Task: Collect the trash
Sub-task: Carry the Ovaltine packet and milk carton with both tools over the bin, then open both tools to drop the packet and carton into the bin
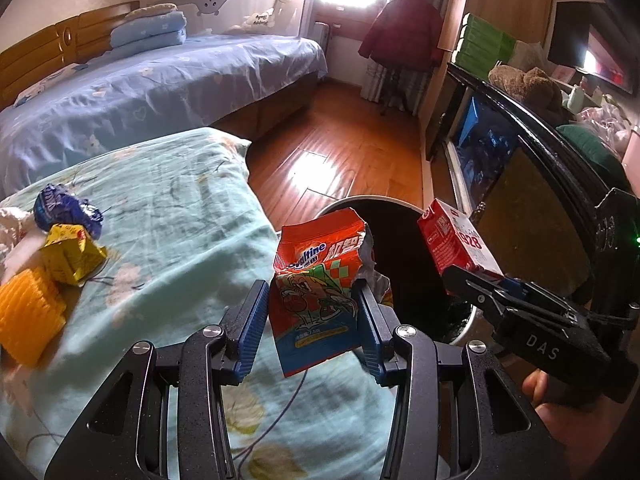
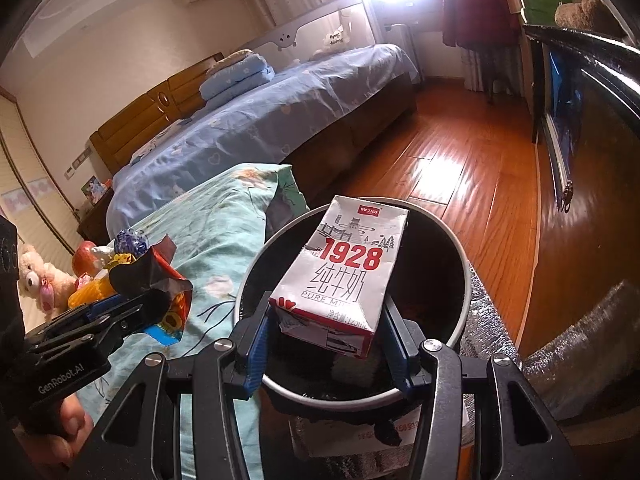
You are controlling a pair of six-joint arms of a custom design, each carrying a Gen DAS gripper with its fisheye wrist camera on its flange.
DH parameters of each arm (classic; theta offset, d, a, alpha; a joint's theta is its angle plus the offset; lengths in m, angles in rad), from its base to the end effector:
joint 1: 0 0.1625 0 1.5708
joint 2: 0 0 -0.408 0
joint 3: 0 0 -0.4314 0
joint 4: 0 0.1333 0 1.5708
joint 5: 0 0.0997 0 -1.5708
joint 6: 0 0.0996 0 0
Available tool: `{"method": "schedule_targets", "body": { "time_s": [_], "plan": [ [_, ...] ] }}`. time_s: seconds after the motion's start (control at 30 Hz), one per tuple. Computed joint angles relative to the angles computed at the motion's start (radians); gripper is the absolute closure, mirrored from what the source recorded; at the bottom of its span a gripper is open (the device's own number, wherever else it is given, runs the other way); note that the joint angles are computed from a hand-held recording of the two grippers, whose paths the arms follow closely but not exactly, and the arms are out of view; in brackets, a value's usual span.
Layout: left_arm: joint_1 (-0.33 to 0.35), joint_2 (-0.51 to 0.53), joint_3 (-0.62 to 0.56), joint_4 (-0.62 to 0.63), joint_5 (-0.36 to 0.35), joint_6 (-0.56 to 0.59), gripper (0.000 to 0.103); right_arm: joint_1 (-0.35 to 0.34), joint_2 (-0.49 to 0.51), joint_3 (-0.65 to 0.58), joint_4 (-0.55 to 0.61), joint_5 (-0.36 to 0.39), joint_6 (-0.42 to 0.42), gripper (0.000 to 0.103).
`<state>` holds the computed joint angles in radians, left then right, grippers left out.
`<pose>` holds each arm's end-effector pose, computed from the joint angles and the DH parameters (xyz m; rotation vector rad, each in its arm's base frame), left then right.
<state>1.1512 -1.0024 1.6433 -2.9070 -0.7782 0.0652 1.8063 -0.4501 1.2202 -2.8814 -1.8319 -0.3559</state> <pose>-0.0933 -0.7104 0.2586 0.2135 2.3166 -0.9901 0.2941 -0.7645 0.0085 0.7079 -2.6683 0.7411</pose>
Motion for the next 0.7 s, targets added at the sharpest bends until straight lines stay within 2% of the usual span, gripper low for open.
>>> {"method": "schedule_targets", "body": {
  "time_s": [0.7],
  "plan": [
    [0.009, 0.065, -0.094, 0.089, -0.025, -0.013, 0.061, -0.016, 0.021, -0.064, 0.062, -0.004, 0.010, 0.053]
  ]
}}
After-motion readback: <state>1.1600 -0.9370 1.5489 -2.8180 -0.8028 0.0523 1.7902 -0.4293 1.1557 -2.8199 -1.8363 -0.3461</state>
